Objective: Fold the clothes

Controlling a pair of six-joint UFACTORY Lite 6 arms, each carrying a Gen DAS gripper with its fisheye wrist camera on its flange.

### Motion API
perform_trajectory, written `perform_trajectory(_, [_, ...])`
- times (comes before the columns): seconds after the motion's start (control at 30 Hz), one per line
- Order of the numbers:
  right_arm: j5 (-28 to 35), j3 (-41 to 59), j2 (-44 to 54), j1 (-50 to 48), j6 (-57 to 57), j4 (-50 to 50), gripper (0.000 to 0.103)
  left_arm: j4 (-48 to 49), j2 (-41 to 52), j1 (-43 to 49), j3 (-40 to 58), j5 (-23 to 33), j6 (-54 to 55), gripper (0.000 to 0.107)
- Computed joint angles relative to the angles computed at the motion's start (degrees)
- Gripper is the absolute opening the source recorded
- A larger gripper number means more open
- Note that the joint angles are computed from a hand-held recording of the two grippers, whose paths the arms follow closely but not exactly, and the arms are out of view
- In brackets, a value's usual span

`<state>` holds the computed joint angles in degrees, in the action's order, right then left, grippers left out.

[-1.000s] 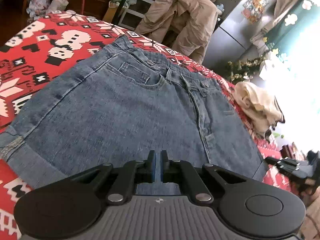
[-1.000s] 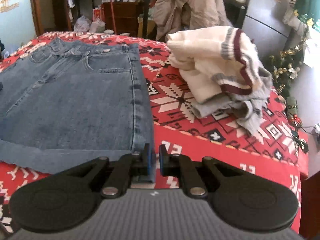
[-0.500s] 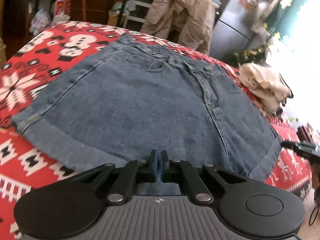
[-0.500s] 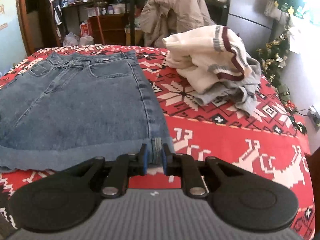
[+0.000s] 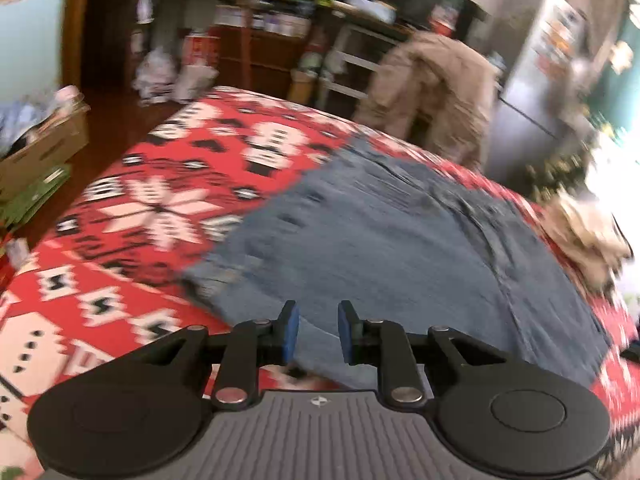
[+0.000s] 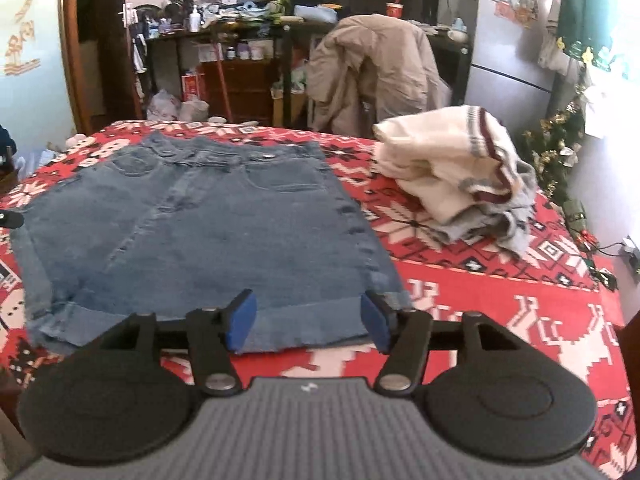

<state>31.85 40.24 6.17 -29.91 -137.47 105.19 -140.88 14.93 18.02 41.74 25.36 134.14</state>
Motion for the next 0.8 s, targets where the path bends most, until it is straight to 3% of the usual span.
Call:
perform_trajectory(0.2, [0.13,-3.02,-3.64,2.48,2.96,-1.7,0.065,6.51,4.28,5.77,4.09,-0.1,-8.8,0.011])
perform_trajectory(0.27, [0.15,-3.78,-4.63,2.7,3.81,-2.45,0.068,5.51,3.74,6.52,3.56,0.3,-8.66,0.014])
perform_trajectory(0.37, [0.29,-4.53,-5.84,2.59,5.5,-4.0,0.069,-3.86,1.89,6.24,1.33,0.46,-0.09,0.032])
perform_trajectory(0.47, [0.73,-4.68,-6.2,2.41,7.64,-5.5,0.07,-5.87,3.37,5.83,2.8,-0.74,1.73,0.034])
perform_trajectory(0.53, [0.74,-3.92,-5.14,2.67,8.46,-5.86,0.07,-6.6,5.03,5.23,4.02,-1.12,3.23,0.029])
perform_trajectory(0.67, [0.4,-3.25,-4.37,3.67,8.97,-5.81,0.07,-10.28,6.65,4.31,5.12,-1.6,7.93,0.029])
perform_trajectory(0.73, [0.6,-3.22,-4.48,3.86,9.31,-5.76,0.071,-9.36,6.9,4.14,5.54,-1.85,7.4,0.012])
perform_trajectory(0.8, [0.56,-2.92,-4.19,4.07,9.61,-5.63,0.071,-12.48,6.03,2.97,5.21,-2.58,11.13,0.007])
